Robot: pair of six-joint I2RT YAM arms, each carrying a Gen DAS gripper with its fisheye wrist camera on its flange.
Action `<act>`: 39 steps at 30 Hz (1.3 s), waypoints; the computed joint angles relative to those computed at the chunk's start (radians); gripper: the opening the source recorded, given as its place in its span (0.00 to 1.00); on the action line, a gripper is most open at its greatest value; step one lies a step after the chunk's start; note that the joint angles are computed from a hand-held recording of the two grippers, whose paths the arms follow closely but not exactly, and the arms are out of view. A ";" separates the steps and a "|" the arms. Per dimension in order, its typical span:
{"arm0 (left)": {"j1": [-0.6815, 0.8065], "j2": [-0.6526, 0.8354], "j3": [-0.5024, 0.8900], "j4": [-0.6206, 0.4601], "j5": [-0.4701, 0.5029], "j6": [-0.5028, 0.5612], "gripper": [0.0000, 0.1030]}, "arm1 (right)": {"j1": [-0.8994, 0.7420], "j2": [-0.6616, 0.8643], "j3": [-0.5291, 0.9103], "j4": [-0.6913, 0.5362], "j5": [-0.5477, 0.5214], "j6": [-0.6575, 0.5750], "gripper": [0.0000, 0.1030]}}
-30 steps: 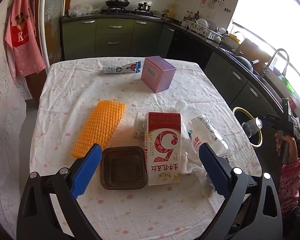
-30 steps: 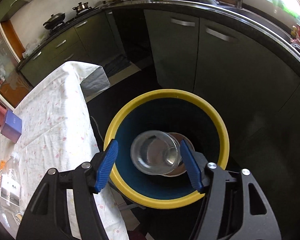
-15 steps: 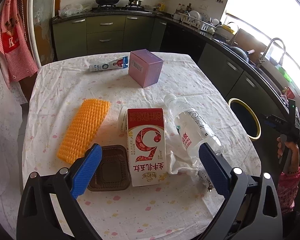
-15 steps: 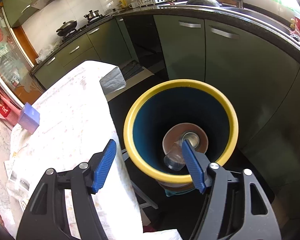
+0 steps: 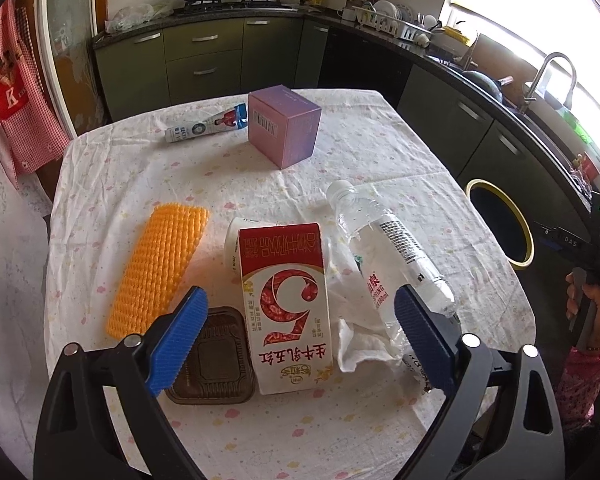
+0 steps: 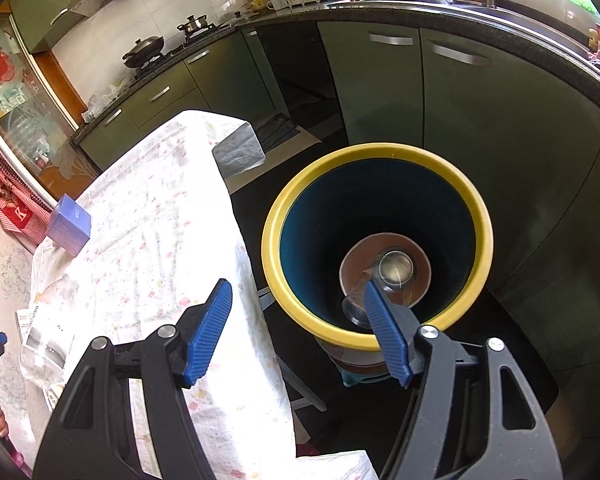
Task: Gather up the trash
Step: 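Grasp the white-and-red milk carton with the left gripper and lift it, then carry the milk carton over the bin and drop it in with the left gripper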
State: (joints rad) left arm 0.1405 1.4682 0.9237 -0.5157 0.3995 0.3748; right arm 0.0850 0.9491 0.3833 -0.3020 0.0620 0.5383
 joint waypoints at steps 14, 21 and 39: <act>-0.071 0.195 0.111 0.054 -0.105 -0.078 0.75 | 0.034 0.049 0.003 0.037 -0.004 -0.006 0.63; -0.090 0.251 0.152 0.042 -0.115 -0.087 0.59 | 0.038 0.070 -0.002 0.056 -0.014 -0.006 0.63; -0.040 0.089 0.121 0.005 -0.018 -0.058 0.51 | 0.045 0.036 0.001 0.030 -0.010 0.001 0.63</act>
State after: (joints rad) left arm 0.1001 1.5573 1.0444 -0.5112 0.3810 0.3164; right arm 0.1296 0.9847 0.3841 -0.2720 0.0523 0.5394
